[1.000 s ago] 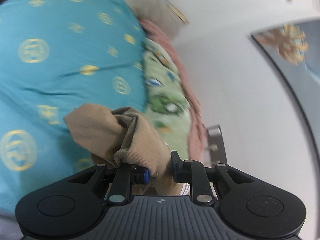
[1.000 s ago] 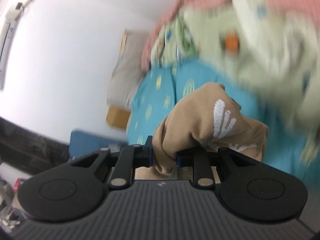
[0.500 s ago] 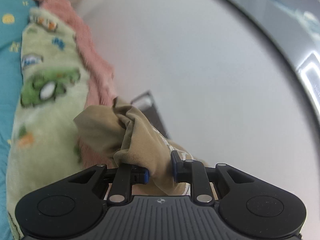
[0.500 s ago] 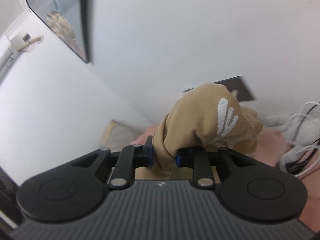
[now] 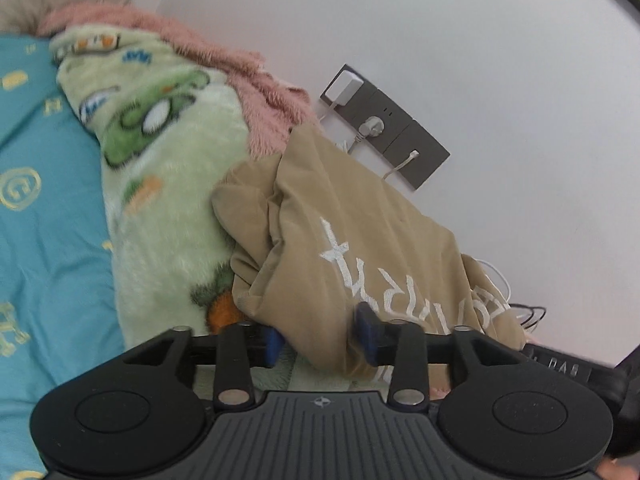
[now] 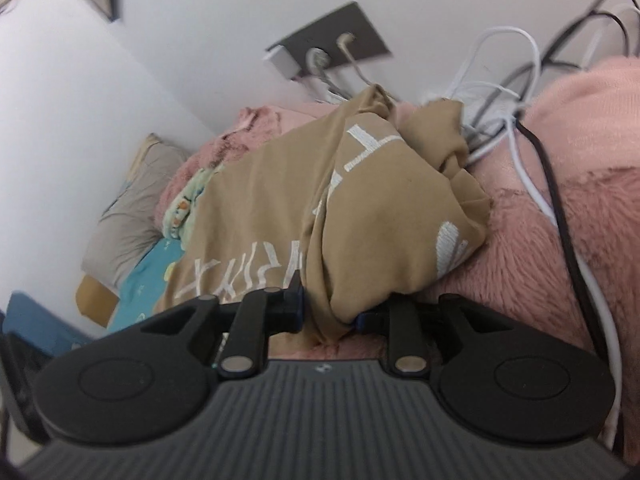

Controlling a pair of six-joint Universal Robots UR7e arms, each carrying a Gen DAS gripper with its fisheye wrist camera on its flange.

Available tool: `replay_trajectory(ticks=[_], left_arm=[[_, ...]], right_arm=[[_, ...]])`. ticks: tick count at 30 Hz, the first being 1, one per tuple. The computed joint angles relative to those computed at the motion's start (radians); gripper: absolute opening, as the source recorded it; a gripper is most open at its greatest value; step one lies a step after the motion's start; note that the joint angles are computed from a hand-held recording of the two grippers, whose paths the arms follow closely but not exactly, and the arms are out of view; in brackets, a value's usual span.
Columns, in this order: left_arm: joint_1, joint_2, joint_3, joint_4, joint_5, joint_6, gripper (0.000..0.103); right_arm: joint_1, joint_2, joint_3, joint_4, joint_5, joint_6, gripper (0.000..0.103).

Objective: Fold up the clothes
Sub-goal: 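Set the folded shirt down on the blanket and open both grippers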

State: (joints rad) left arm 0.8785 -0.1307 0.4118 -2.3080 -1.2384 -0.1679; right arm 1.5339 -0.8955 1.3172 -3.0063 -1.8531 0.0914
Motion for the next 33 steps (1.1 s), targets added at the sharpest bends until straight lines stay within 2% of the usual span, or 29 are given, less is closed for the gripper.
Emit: replay_trajectory(ticks=[1, 3, 4, 6, 8, 14, 18, 22, 25, 28, 33], left_arm=[[-0.014, -0.036, 0.054, -0.020, 0.020, 0.006, 0.068], [-0.042, -0.113, 0.182, -0.102, 0.064, 0.031, 0.086], [-0.055, -0.144, 0.233, -0.145, 0.089, 0.053, 0.088], [-0.081, -0.207, 0.331, -0.211, 0.131, 0.085, 0.097], [-0.106, -0.273, 0.433, -0.280, 0.158, 0.116, 0.102], [-0.208, -0.455, 0.735, -0.500, 0.259, 0.228, 0.103], [-0.275, -0.562, 0.932, -0.653, 0.326, 0.279, 0.103], [-0.338, -0.644, 1.124, -0.830, 0.421, 0.312, 0.103], [-0.371, -0.702, 1.243, -0.937, 0.448, 0.286, 0.103], [-0.411, -0.742, 1.331, -1.035, 0.512, 0.299, 0.103], [-0.459, -0.797, 1.409, -1.077, 0.586, 0.336, 0.103]], right_arm=[[0.010, -0.007, -0.001, 0.013, -0.021, 0.011, 0.033], [0.034, -0.029, 0.017, 0.007, -0.068, -0.030, 0.042], [0.046, -0.039, 0.026, 0.003, -0.091, -0.052, 0.046], [0.070, -0.066, 0.066, -0.033, -0.111, -0.110, 0.075], [0.100, -0.091, 0.111, -0.099, -0.131, -0.188, 0.091], [0.202, -0.151, 0.255, -0.324, -0.182, -0.441, 0.089], [0.261, -0.175, 0.348, -0.474, -0.224, -0.552, 0.089], [0.303, -0.206, 0.454, -0.612, -0.221, -0.645, 0.089], [0.323, -0.220, 0.526, -0.700, -0.213, -0.694, 0.089], [0.340, -0.228, 0.584, -0.766, -0.207, -0.724, 0.089], [0.373, -0.226, 0.634, -0.816, -0.211, -0.738, 0.089]])
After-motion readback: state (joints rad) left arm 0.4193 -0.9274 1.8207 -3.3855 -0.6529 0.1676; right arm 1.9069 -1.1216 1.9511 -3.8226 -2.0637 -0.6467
